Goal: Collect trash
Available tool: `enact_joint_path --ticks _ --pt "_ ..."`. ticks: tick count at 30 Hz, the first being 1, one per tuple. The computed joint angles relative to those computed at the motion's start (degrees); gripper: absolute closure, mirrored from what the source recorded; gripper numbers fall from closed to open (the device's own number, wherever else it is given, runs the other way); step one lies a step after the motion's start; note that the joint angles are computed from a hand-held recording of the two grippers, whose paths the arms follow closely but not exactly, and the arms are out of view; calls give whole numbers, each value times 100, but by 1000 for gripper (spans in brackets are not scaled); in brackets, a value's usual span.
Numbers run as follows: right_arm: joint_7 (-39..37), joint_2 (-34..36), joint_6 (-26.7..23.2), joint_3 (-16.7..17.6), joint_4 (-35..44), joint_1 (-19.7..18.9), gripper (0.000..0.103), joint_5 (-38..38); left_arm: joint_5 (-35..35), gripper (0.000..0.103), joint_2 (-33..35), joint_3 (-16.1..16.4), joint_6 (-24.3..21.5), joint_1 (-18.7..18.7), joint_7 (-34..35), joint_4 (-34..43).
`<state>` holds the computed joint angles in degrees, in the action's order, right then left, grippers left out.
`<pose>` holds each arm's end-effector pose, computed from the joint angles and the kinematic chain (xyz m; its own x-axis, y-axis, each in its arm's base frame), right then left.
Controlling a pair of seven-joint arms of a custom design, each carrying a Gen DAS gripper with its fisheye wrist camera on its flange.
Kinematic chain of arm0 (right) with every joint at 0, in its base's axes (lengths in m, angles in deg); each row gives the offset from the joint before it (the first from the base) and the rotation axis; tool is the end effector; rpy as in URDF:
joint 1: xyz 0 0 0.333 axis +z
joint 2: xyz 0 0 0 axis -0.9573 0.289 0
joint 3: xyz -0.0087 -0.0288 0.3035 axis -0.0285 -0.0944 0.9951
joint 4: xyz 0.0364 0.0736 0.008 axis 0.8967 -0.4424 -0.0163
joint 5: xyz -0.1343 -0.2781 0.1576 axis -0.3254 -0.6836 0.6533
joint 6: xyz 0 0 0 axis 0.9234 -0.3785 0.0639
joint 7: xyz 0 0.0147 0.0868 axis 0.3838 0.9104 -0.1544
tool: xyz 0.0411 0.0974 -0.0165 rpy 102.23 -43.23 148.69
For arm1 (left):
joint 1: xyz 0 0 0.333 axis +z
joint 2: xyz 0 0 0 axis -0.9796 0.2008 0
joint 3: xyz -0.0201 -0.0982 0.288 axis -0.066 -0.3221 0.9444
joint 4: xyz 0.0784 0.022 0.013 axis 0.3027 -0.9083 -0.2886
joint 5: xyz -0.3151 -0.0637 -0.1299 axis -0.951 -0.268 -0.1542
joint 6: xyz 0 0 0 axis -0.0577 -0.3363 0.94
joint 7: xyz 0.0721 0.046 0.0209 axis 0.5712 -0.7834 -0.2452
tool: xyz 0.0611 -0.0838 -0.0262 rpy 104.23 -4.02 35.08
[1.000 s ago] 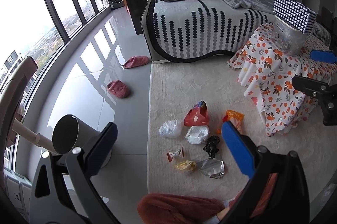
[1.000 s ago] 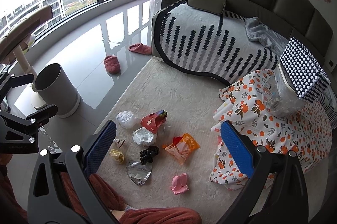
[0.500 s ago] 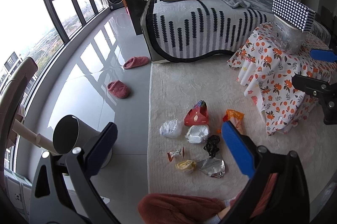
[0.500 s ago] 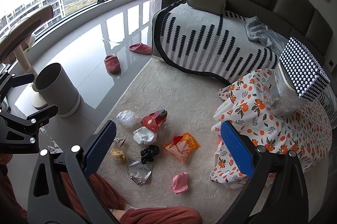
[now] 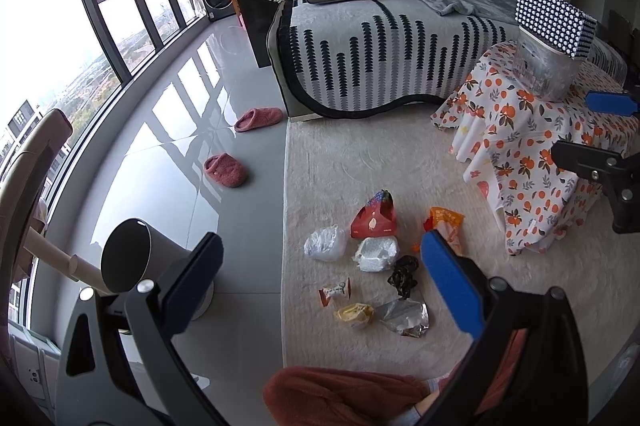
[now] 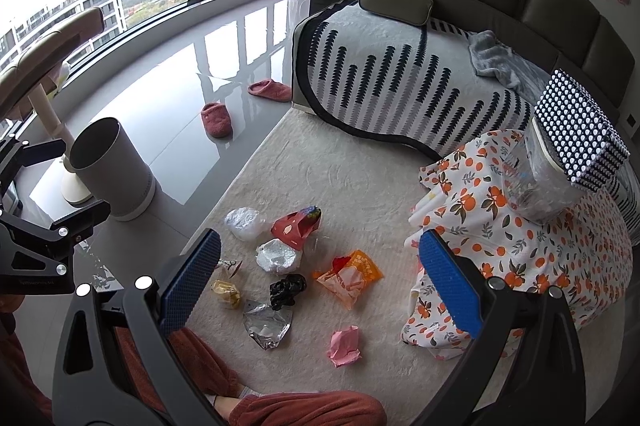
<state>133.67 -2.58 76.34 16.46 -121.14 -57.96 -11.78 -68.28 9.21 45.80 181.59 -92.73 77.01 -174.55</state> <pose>0.4256 0.1742 0.8152 0.3260 -0.9404 0.0963 -0.7121 -0.3113 -0.6293 0.4074 -0.2262 0.7787 -0.0879 -0.9850 -0.1487 -0.7535 0.1633 -0.6369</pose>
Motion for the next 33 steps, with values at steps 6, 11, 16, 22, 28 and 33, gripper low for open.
enact_joint_path --ticks 6,11,16,22,28,33 --pt "5 -4 0 3 -3 5 7 -11 -9 4 -25 9 12 2 1 -29" --pt "12 -13 12 7 -19 6 7 -19 -8 4 -22 6 9 4 6 -24" --pt "10 -7 7 8 -11 7 7 -27 -6 4 -36 7 20 5 7 -48" --pt "-40 -61 79 -22 -107 -28 7 15 5 4 -31 2 24 7 -3 -43" --pt "-210 -175 294 -42 -458 -34 7 175 240 4 -339 14 353 48 -130 -666" --pt "-321 -366 895 -15 -1212 -12 7 362 114 4 -636 142 776 144 -139 -1496"
